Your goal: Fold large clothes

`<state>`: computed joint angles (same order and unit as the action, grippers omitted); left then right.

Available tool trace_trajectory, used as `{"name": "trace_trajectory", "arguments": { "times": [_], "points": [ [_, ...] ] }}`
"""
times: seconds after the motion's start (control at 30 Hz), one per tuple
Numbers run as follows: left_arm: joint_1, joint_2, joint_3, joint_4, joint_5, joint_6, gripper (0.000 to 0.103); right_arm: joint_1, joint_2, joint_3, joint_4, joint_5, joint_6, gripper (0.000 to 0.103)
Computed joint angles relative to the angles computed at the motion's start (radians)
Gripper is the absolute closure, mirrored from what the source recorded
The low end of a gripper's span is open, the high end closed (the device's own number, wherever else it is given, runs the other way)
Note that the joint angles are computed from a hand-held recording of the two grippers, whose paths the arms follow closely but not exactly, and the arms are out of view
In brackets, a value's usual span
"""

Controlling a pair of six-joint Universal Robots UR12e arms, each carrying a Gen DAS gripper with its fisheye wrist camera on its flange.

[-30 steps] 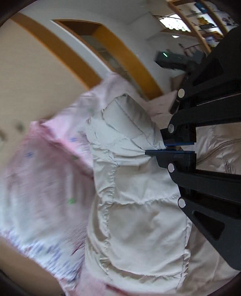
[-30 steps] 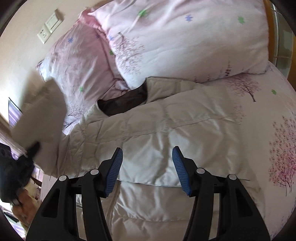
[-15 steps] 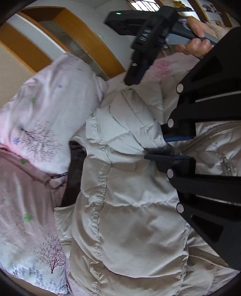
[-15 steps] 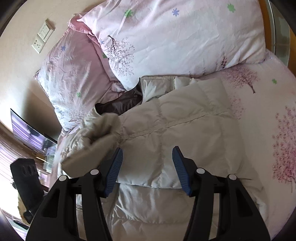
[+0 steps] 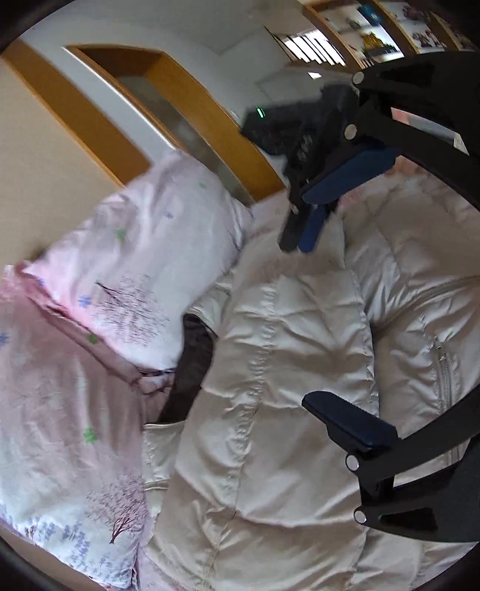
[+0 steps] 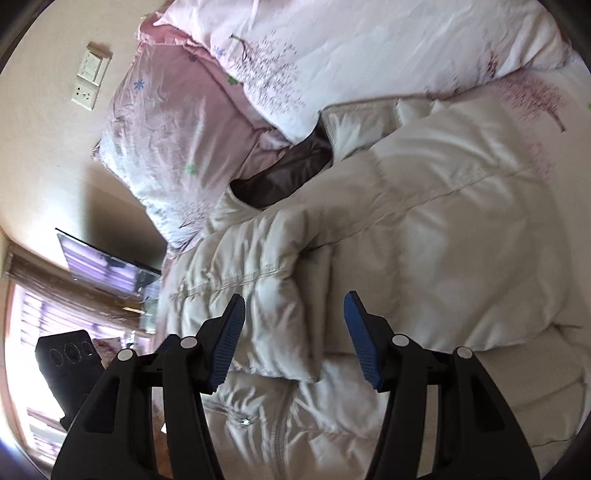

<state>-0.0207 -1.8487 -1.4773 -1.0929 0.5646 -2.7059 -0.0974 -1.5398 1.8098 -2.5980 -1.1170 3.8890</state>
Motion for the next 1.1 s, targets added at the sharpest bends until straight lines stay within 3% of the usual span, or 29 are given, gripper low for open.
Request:
{"name": "trace_trajectory", "arguments": {
  "times": [0.13,0.23,0.37,0.4,0.43,0.53,0.6,0.73,0.87,0.97,1.1],
  "points": [
    [0.049,0.016,-0.027,0.082,-0.013,-0.062,0.002,0.011,0.018,-0.024,0.044,0.009,-0.037,0.045],
    [0.083,0.027,-0.033,0.094,0.088,-0.066,0.002,0.020,0.035,-0.043,0.093,0.009,-0.056,0.046],
    [0.129,0.042,-0.057,0.162,0.238,-0.134,0.002,0.029,0.052,-0.054,0.131,0.011,-0.067,0.046],
    [0.139,0.045,-0.061,0.182,0.309,-0.165,0.002,0.032,0.056,-0.056,0.137,0.012,-0.070,0.050],
    [0.145,0.045,-0.059,0.188,0.346,-0.182,0.002,0.035,0.061,-0.059,0.141,0.012,-0.076,0.063],
    [0.168,0.041,-0.058,0.221,0.439,-0.240,0.002,0.053,0.069,-0.073,0.135,-0.024,-0.109,0.086],
    [0.182,0.041,-0.060,0.228,0.474,-0.270,0.002,0.065,0.064,-0.079,0.090,-0.071,-0.127,0.090],
    [0.206,0.042,-0.077,0.272,0.457,-0.283,0.002,0.081,0.045,-0.083,-0.014,-0.190,-0.140,0.091],
    [0.232,0.039,-0.123,0.391,0.349,-0.294,0.002,0.082,0.050,-0.093,0.058,-0.239,-0.136,0.091],
    [0.229,0.037,-0.122,0.373,0.345,-0.246,0.002,0.073,0.058,-0.086,0.114,-0.231,-0.106,0.091],
    [0.216,0.027,-0.088,0.248,0.387,-0.173,0.002,0.063,0.068,-0.080,0.163,-0.213,-0.067,0.089]
  ]
}}
